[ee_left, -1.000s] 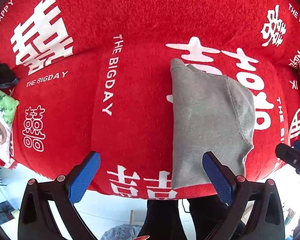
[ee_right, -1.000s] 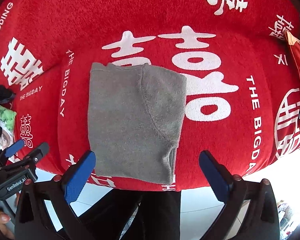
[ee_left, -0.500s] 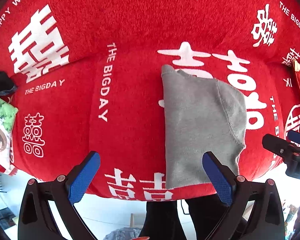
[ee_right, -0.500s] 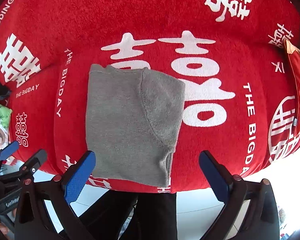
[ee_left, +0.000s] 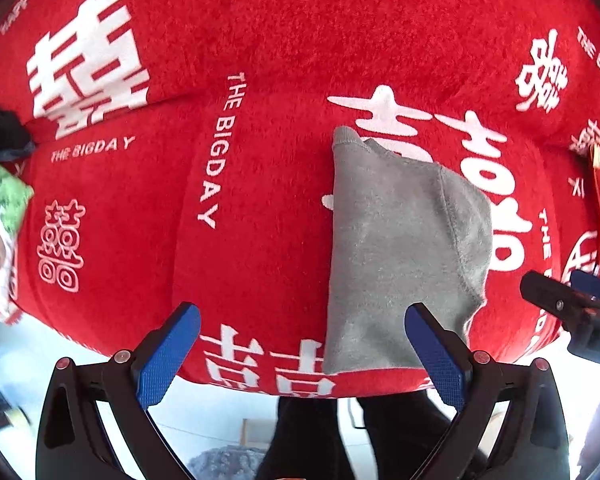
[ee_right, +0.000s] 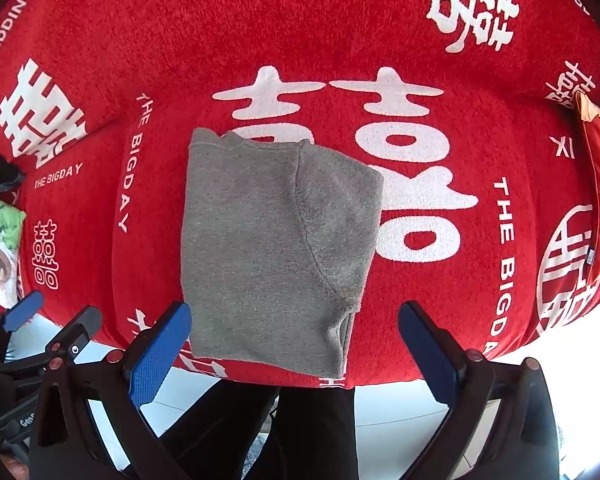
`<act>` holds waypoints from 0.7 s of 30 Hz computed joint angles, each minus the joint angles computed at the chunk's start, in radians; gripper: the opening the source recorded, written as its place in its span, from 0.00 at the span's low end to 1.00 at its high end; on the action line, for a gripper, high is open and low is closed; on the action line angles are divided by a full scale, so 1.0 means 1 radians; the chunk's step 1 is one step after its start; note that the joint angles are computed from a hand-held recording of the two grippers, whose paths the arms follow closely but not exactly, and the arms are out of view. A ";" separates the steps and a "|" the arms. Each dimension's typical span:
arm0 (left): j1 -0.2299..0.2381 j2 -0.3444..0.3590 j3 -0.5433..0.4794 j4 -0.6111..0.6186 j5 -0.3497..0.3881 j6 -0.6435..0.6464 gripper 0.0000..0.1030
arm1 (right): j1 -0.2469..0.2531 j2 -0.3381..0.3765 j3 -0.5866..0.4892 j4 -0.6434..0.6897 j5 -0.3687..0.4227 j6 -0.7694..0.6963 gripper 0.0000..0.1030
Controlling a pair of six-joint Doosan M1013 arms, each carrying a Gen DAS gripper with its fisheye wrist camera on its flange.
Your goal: Fold small clothes
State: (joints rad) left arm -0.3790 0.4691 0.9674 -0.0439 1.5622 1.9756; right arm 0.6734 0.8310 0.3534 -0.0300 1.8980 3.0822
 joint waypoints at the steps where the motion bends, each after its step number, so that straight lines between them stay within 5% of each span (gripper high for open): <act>1: 0.001 0.000 0.000 -0.003 -0.004 -0.001 0.99 | 0.000 0.003 -0.007 -0.003 0.010 -0.002 1.00; 21: -0.029 -0.003 0.015 0.066 -0.035 0.065 0.99 | 0.020 -0.079 0.148 -0.053 -0.079 0.089 1.00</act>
